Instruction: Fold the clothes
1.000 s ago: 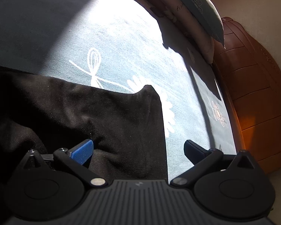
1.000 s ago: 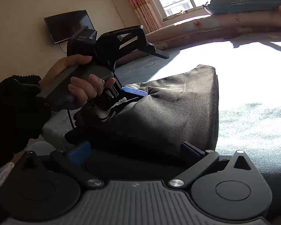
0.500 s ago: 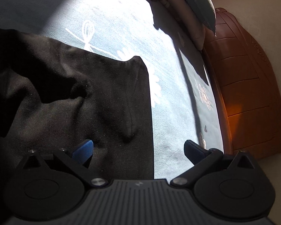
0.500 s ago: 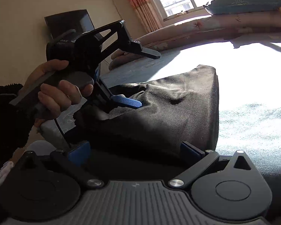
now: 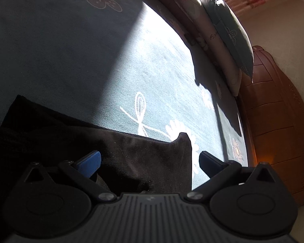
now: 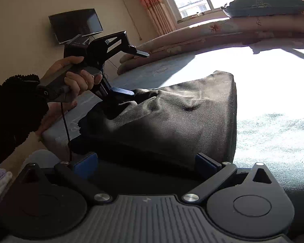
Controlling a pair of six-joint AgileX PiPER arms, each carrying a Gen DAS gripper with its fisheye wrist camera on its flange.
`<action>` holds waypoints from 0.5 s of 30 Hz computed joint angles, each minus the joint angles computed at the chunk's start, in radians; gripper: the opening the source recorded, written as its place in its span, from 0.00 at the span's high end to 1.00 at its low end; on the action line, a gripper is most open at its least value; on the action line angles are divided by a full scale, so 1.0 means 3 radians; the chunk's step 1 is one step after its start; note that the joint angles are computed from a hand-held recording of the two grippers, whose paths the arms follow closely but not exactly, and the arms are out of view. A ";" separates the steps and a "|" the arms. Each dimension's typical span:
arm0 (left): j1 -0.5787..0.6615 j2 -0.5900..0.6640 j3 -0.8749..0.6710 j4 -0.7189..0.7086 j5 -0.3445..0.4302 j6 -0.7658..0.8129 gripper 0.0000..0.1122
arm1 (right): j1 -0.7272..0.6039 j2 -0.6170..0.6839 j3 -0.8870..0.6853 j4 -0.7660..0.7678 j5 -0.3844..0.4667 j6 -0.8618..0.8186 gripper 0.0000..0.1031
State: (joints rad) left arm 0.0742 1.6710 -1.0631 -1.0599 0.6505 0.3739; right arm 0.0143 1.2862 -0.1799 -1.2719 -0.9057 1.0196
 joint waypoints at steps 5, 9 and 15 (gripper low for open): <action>-0.0086 0.0051 -0.0068 0.0009 -0.0028 -0.0050 0.09 | 0.0030 -0.0013 0.0003 0.0024 0.0031 -0.0021 0.00; -0.0127 0.0040 -0.0124 -0.0023 -0.0067 -0.0020 0.09 | 0.0044 -0.0012 0.0008 0.0043 0.0044 -0.0054 0.00; -0.0163 0.0293 -0.0294 0.0359 -0.0090 -0.0475 0.09 | 0.0100 -0.0029 0.0000 0.0087 0.0105 -0.0065 0.00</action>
